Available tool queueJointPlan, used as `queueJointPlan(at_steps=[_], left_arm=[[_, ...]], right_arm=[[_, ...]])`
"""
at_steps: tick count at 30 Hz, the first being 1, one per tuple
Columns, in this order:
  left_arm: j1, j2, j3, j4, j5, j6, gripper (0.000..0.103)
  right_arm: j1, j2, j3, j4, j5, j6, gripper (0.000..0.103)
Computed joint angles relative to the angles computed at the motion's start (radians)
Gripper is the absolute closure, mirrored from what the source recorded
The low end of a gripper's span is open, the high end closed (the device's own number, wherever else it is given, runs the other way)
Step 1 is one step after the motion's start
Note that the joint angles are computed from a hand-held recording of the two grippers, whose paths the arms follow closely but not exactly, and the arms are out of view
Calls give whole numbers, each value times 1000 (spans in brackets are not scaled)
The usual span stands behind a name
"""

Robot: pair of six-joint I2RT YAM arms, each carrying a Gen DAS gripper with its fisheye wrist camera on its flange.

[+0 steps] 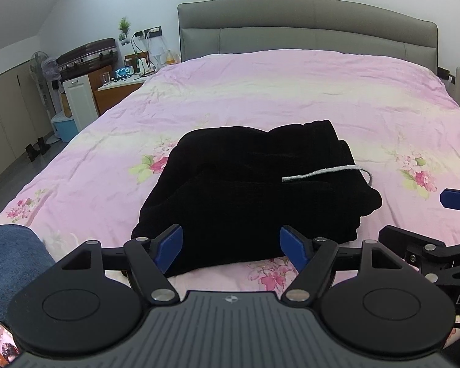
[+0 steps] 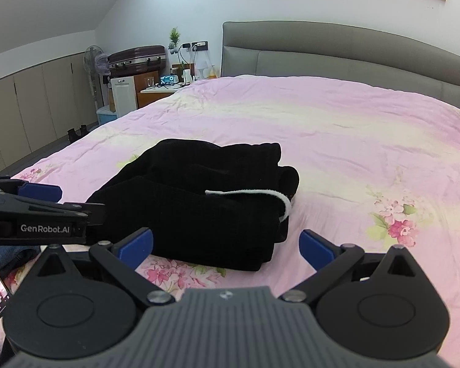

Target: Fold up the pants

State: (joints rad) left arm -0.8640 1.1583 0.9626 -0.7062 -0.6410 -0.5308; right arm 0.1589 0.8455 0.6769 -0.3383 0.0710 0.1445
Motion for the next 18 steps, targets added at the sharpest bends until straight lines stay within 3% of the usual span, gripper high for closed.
queueJointPlan(at_steps=[18], left_arm=[[-24, -19, 45, -87, -18, -47, 16]], right_arm=[[0, -61, -14, 3, -1, -8, 5]])
